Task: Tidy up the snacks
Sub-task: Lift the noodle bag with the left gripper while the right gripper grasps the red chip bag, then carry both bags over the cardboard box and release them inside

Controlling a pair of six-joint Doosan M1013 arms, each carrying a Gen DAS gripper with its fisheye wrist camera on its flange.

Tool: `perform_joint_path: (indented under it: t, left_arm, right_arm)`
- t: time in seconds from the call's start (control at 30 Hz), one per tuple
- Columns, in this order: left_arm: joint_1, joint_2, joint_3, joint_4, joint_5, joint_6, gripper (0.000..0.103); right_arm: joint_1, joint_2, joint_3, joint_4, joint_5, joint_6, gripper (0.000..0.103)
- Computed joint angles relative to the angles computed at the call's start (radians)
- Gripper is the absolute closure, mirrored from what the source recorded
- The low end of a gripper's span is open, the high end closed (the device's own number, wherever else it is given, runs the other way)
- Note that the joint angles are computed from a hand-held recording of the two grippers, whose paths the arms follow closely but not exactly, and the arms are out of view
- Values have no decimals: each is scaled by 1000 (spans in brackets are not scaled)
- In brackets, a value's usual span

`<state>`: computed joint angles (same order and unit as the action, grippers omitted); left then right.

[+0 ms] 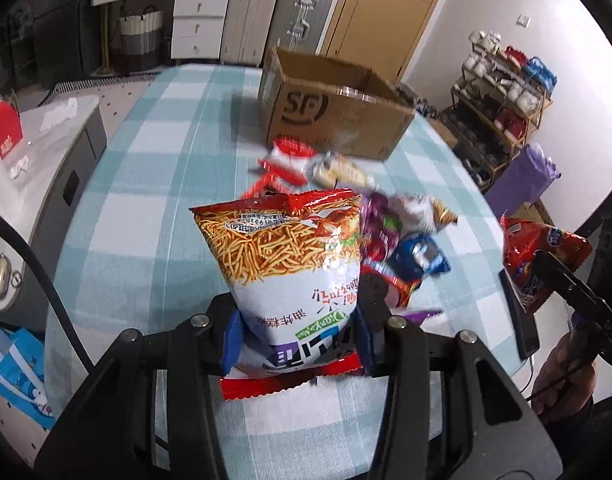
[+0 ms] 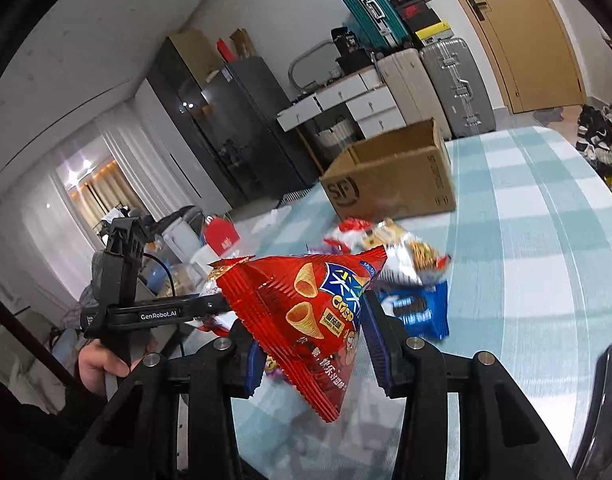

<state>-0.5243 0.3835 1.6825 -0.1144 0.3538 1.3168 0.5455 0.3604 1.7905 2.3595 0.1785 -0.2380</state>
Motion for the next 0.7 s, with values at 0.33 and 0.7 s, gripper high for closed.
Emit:
perform_joint_path:
  t: [0.33, 0.7]
  left_arm:
    - [29, 27, -111, -77, 11, 110, 61]
    - [35, 104, -336, 56, 137, 66, 61]
  right_arm:
    - [-42, 28, -106, -278, 4, 243, 59]
    - [-86, 68, -261, -577, 33, 494, 59]
